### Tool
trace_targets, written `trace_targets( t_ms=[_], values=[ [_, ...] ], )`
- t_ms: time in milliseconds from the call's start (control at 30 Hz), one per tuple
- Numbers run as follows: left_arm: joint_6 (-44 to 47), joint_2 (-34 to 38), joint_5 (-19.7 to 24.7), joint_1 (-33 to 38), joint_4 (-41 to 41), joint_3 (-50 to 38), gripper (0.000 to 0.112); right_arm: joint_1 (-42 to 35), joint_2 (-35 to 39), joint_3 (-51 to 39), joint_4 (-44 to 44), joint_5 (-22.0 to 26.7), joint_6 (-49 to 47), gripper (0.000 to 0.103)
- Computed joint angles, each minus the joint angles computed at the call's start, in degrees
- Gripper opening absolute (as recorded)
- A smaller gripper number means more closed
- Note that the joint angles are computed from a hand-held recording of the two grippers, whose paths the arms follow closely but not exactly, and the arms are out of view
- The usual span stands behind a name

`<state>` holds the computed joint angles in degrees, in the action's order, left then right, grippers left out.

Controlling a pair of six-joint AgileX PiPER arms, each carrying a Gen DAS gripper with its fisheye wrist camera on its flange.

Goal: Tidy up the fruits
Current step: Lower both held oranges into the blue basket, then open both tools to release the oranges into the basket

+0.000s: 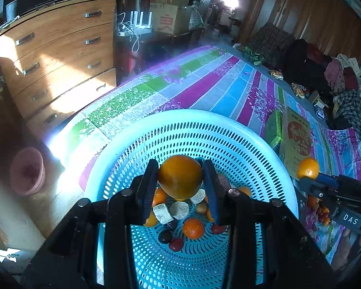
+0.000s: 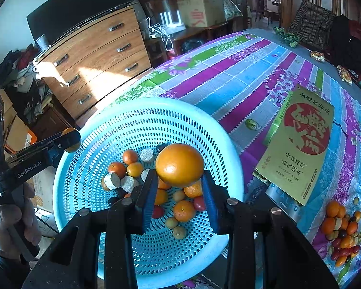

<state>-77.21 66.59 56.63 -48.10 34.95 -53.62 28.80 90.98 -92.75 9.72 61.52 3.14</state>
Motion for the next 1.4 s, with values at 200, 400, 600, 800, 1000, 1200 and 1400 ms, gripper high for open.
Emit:
trace_targets(
  t_ms=[200,400,600,800,1000,1200,1400],
  values=[
    [3.77,-0.21,-1.81,2.93,-3.03,0.95,0.038,1.07,1.28,-1.57,-0.71,0.93,1.24,0.04],
    [6.5,-0.34,-2.66,4.39,-5.17,1.84,0.038,0.69,2.04,-1.79,-0.77,1.12,2.09,0.04],
    [8.74,-0.02,-3.51,5.74,-7.26,2.06,0.038,1.16,2.59,-2.19,-1.07,1.16,2.39,0.04],
    [12.85,1.16,-5.16,7.9,-11.59,2.66,0.038,1.34,3.14,-1.91,-0.79,1.61,2.32,0.04],
    [15.2,2.29,-5.38,8.77,-13.93,2.95,0.038,1.61,4.39,-1.67,-1.04,2.68,2.04,0.04],
    [16.16,2.63,-5.51,9.25,-14.66,2.85,0.038,1.67,4.93,-1.92,-0.6,2.91,1.56,0.04],
    [16.31,3.0,-5.33,9.5,-14.74,2.87,0.039,1.52,5.07,-1.91,-0.4,2.79,1.29,0.04]
  ],
)
